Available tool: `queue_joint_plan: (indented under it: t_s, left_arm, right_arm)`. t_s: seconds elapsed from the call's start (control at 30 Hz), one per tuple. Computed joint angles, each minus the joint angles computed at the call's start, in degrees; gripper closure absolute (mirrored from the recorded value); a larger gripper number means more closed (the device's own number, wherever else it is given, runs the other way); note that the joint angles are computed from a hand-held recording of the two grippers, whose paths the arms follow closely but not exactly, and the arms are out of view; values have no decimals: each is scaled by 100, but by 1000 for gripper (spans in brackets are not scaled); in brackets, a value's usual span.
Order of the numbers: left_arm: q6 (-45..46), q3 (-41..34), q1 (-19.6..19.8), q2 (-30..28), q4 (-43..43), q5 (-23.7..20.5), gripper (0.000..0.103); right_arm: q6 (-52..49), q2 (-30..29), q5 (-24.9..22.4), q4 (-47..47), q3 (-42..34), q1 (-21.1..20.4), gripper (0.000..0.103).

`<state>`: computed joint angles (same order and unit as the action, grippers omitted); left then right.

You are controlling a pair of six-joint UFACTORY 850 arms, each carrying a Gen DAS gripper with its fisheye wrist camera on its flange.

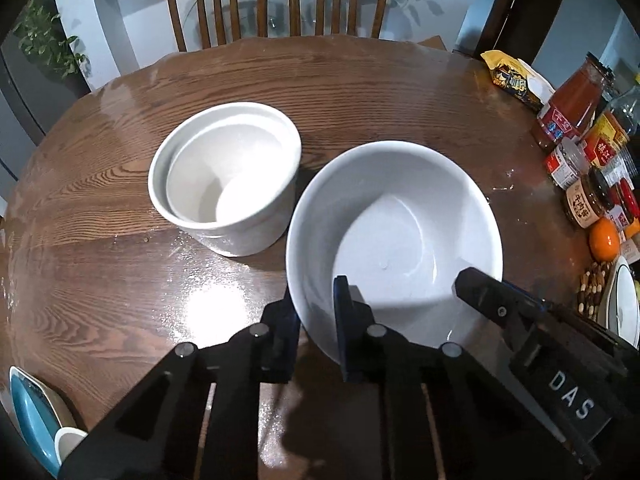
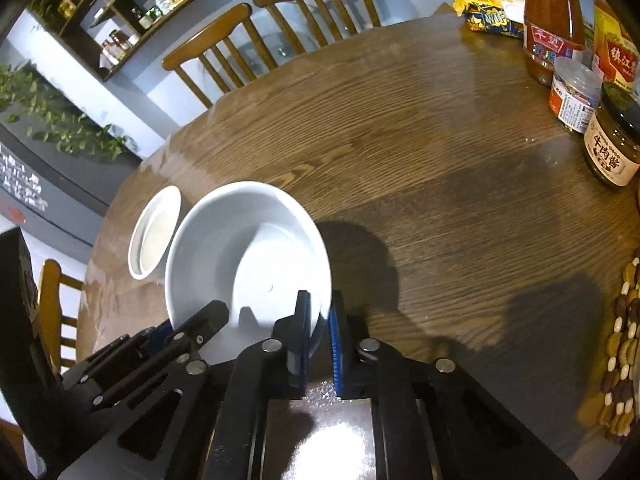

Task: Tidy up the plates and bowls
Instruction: 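Move both grippers to the medium white bowl and grasp its rim, then lift the medium white bowl and lower it into the large white bowl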

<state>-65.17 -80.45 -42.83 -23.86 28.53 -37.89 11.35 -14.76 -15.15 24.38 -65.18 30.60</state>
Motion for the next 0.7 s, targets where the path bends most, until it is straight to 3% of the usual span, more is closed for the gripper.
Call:
queue_joint_plan:
  t_s: [0.17, 0.33, 0.7]
  left_arm:
    - [-47, 144, -101, 182, 137, 39, 90]
    - [-362, 457, -312, 632, 651, 74, 90]
    - [-1239, 1567, -733, 1830, 1532, -169, 90]
  right_arm:
    - [-294, 307, 164, 339, 305, 19, 94]
    - [971, 881, 385, -940, 674, 232, 94]
    - [2037, 1553, 479, -1783, 1075, 860, 93]
